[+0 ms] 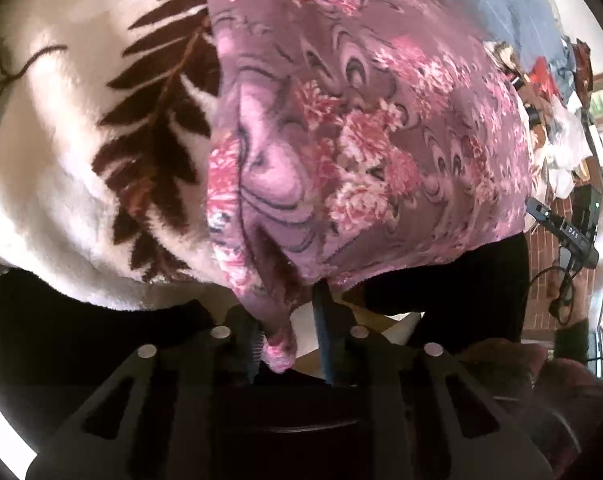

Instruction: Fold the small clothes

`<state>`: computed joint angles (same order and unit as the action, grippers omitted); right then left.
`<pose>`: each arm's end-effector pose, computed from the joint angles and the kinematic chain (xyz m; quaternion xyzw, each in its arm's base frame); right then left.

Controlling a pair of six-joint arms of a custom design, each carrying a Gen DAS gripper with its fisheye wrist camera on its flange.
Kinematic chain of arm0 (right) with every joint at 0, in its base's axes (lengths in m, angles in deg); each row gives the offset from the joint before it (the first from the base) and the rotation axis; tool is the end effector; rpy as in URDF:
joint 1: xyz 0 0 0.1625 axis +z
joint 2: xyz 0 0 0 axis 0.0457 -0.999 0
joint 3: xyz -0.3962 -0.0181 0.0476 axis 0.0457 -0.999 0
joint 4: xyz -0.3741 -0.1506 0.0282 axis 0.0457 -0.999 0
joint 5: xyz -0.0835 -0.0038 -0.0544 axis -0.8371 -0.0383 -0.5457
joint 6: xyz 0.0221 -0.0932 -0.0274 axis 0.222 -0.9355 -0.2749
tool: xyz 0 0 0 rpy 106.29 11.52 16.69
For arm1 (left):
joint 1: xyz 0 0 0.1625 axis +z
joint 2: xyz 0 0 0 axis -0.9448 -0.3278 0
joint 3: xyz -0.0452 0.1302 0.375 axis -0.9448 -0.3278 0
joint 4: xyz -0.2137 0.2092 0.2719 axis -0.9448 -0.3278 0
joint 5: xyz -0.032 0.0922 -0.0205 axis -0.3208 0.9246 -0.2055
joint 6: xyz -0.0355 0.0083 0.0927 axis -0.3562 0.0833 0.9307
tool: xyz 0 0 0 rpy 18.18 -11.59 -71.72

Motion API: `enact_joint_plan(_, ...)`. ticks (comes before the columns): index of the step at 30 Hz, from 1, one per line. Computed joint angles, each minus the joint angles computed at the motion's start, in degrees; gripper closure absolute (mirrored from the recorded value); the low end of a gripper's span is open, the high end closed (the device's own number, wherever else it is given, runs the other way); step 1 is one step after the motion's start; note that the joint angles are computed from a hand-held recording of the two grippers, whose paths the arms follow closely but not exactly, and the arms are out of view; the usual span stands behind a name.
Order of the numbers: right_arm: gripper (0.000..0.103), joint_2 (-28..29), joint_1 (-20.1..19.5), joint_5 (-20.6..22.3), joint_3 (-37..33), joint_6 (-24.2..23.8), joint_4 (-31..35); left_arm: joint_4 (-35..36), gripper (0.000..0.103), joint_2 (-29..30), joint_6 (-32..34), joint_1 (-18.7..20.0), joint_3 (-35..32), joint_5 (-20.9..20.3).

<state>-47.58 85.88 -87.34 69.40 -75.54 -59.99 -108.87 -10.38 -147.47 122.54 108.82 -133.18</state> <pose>0.0865 -0.7066 0.2859 0.2548 -0.9553 0.0007 0.1499 -0.1028 -0.4225 0.1617 -0.1653 0.9543 -0.1778 0.1744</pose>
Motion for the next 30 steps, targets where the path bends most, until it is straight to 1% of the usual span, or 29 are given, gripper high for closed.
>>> enact_joint_plan(3,0.044,0.3,0.3,-1.9,-0.7,-2.1,3.5,-0.8,0.092,-0.2,0.4,0.2,0.0,-0.6)
enact_joint_plan(5,0.049,0.1,0.9,-3.8,0.0,-5.2,4.6,-0.6,0.096,-0.7,0.6,0.2,0.2,-0.7)
enact_joint_plan(7,0.076,-0.3,1.5,-5.8,1.3,-8.3,4.3,0.7,0.099,-1.8,0.9,-0.7,0.6,-0.6)
enact_joint_plan(8,0.094,-0.1,1.6,-5.6,0.7,-8.7,6.4,1.2,0.099,-2.3,1.6,-1.0,0.8,-0.5)
enact_joint_plan(9,0.094,-0.3,1.6,-5.0,0.8,-8.8,6.5,1.2,0.101,-3.2,2.2,-1.9,1.2,-0.4)
enact_joint_plan(11,0.094,-1.0,1.8,-3.2,1.3,-9.2,6.3,-1.1,0.101,-5.2,3.7,-3.4,2.6,-0.9)
enact_joint_plan(15,0.094,-2.0,0.8,6.7,0.2,-6.5,8.4,-4.6,0.101,-8.2,6.1,-6.8,4.1,1.2)
enact_joint_plan(17,0.094,-2.0,0.6,11.0,-0.3,-5.3,8.8,-7.1,0.101,-8.5,7.3,-7.1,4.1,1.8)
enact_joint_plan(20,0.094,-1.1,0.4,15.8,-1.7,-3.4,8.6,-14.1,0.101,-8.4,10.1,-6.1,4.4,1.3)
enact_joint_plan(23,0.094,-0.7,0.5,19.6,-2.0,-1.6,6.9,-19.6,0.101,-8.6,12.0,-5.0,4.2,1.1)
enact_joint_plan(25,0.094,0.3,0.6,22.0,-3.4,-0.1,5.9,-22.4,0.101,-7.4,13.3,-3.8,2.7,1.1)
enact_joint_plan(27,0.094,1.5,0.6,24.1,-5.2,1.4,4.8,-24.2,0.101,-7.6,14.4,-2.8,1.7,1.8)
enact_joint_plan(28,0.094,1.9,0.7,24.8,-5.5,2.1,3.9,-25.2,0.101,-6.4,15.0,-2.2,0.8,2.0)
enact_joint_plan(30,0.094,3.4,0.8,26.0,-7.2,3.6,2.6,-25.6,0.101,-6.4,16.3,-0.7,-0.8,2.4)
